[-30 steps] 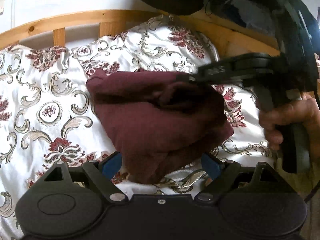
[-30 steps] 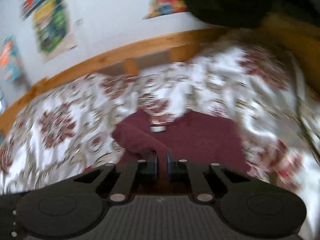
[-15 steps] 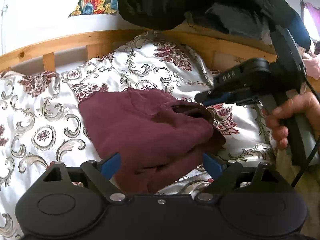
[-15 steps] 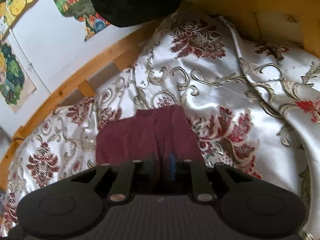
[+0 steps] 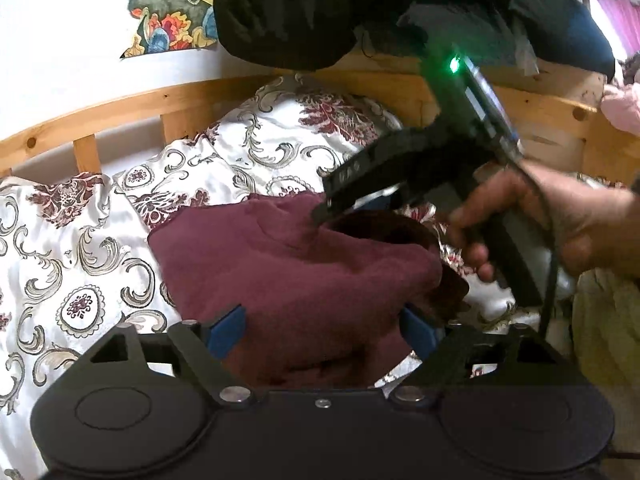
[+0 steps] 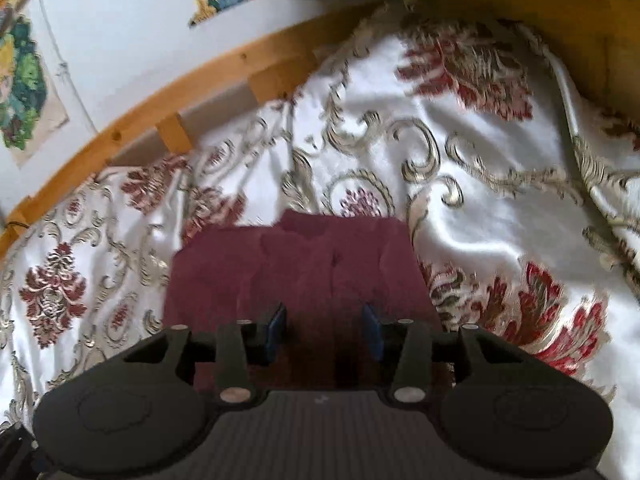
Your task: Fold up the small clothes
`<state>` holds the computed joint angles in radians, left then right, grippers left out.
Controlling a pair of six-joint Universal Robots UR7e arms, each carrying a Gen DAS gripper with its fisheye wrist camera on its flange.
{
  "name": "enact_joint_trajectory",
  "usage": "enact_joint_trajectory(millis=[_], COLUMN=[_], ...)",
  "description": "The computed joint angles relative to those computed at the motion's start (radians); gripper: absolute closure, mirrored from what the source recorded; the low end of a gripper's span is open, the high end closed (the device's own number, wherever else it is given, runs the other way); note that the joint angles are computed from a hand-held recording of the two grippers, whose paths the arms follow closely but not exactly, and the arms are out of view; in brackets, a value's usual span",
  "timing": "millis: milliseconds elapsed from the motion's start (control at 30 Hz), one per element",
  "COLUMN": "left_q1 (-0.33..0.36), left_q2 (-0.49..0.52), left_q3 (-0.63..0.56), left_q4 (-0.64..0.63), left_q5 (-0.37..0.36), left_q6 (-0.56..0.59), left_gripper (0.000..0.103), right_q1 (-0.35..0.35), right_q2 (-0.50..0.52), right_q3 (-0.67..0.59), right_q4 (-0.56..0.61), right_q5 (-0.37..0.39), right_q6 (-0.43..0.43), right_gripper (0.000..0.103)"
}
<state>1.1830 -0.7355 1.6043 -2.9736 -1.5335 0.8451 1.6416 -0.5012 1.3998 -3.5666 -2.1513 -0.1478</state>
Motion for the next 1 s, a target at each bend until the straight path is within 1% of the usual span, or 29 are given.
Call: enact_joint_trajectory(millis=[33, 100, 133, 167, 200, 233, 300, 400, 533, 633, 700, 767, 900, 1000], left_q1=[0.002, 0.005, 0.006, 0.008, 0.009, 0.008, 0.005, -0.004, -0.017, -0.022, -0.024, -0.024, -0.020, -0.012], left_q2=[0.001, 0.005, 0.007, 0.009, 0.011, 0.014, 0.019, 0.022, 0.026, 0.034, 0.041, 0.049, 0.059, 0.063], left_q3=[-0.005, -0.015, -0.019, -0.025, -0.033, -0.038, -0.043, -0.045, -0.045, -0.057, -0.067, -0.075, -0.092, -0.105], left_q4=[0.005, 0.016, 0.020, 0.027, 0.036, 0.042, 0.046, 0.055, 0.069, 0.102, 0.125, 0.144, 0.182, 0.207], left_q5=[-0.009, -0.023, -0.030, -0.039, -0.048, -0.053, -0.051, -0.046, -0.039, -0.054, -0.064, -0.068, -0.076, -0.091], left_q6=[-0.009, -0.027, -0.035, -0.047, -0.058, -0.063, -0.059, -0.049, -0.042, -0.052, -0.057, -0.056, -0.069, -0.086], left_gripper=[0.022, 0.026, 0.028, 0.032, 0.036, 0.037, 0.044, 0.050, 0.052, 0.055, 0.055, 0.055, 0.055, 0.056], right_q1=[-0.003, -0.009, -0.010, -0.009, -0.005, -0.001, 0.005, 0.011, 0.015, 0.017, 0.017, 0.011, 0.000, -0.014], right_q2=[0.000, -0.002, -0.001, 0.002, 0.006, 0.010, 0.014, 0.011, -0.008, -0.014, -0.014, -0.016, -0.013, -0.014], right_q3=[-0.003, 0.000, 0.000, -0.003, -0.007, -0.010, -0.014, -0.006, 0.023, 0.033, 0.035, 0.034, 0.020, 0.019], right_q4=[0.018, 0.030, 0.029, 0.023, 0.012, -0.001, -0.029, -0.082, -0.153, -0.201, -0.231, -0.226, -0.159, -0.114], right_q5=[0.002, 0.014, 0.019, 0.020, 0.017, 0.014, 0.016, 0.028, 0.047, 0.036, 0.012, -0.006, -0.070, -0.095], right_q6=[0.024, 0.055, 0.059, 0.053, 0.035, 0.015, -0.015, -0.042, -0.062, -0.082, -0.094, -0.076, -0.009, 0.048], right_gripper=[0.057, 0.068, 0.078, 0.083, 0.085, 0.086, 0.088, 0.088, 0.089, 0.089, 0.089, 0.089, 0.089, 0.090])
